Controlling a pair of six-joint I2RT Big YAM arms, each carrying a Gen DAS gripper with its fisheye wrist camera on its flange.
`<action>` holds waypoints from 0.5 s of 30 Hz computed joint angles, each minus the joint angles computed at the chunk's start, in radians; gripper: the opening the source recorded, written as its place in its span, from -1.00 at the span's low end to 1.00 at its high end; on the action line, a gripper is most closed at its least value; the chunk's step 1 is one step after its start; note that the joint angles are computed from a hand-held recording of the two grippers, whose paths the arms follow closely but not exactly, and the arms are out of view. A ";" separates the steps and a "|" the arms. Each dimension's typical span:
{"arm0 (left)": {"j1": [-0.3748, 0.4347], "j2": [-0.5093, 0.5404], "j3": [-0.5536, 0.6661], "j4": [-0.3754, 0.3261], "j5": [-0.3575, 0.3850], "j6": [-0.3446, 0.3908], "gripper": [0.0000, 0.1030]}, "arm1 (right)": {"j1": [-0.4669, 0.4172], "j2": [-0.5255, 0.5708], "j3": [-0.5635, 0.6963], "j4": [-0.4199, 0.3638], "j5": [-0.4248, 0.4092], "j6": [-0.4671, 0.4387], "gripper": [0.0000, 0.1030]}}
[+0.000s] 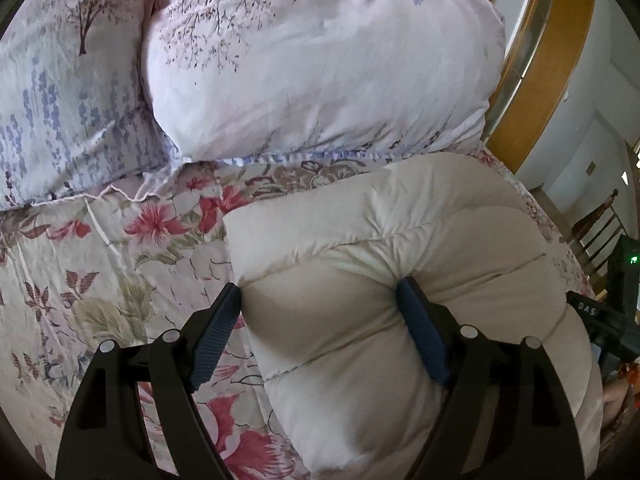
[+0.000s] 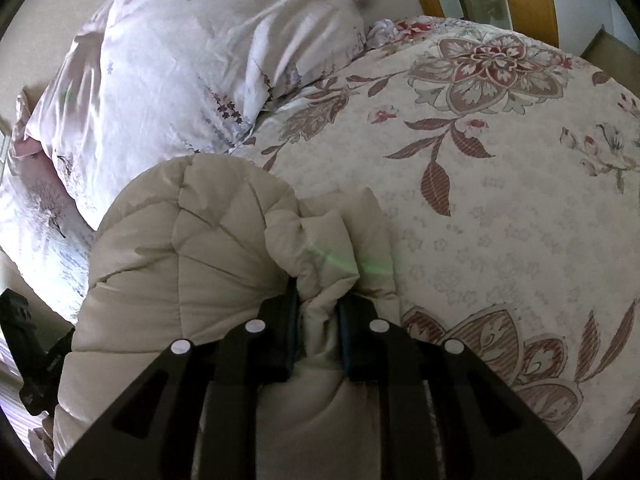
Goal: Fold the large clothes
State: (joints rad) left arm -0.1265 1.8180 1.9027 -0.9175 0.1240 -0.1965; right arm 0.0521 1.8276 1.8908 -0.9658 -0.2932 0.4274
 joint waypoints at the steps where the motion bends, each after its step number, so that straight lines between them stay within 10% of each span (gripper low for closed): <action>1: -0.001 0.000 -0.002 -0.001 0.000 -0.001 0.61 | 0.000 0.001 0.001 0.000 -0.001 0.002 -0.68; 8: 0.005 0.014 0.009 -0.020 0.009 -0.021 0.72 | -0.008 0.014 0.027 -0.025 -0.036 0.008 -0.61; 15: 0.063 -0.110 -0.122 0.096 0.186 -0.120 0.70 | -0.051 -0.041 0.033 -0.063 -0.143 -0.009 0.69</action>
State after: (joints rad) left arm -0.0640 1.7080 1.7809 -0.8212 0.3099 -0.3169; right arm 0.0014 1.7865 1.9234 -1.0291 -0.4357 0.4181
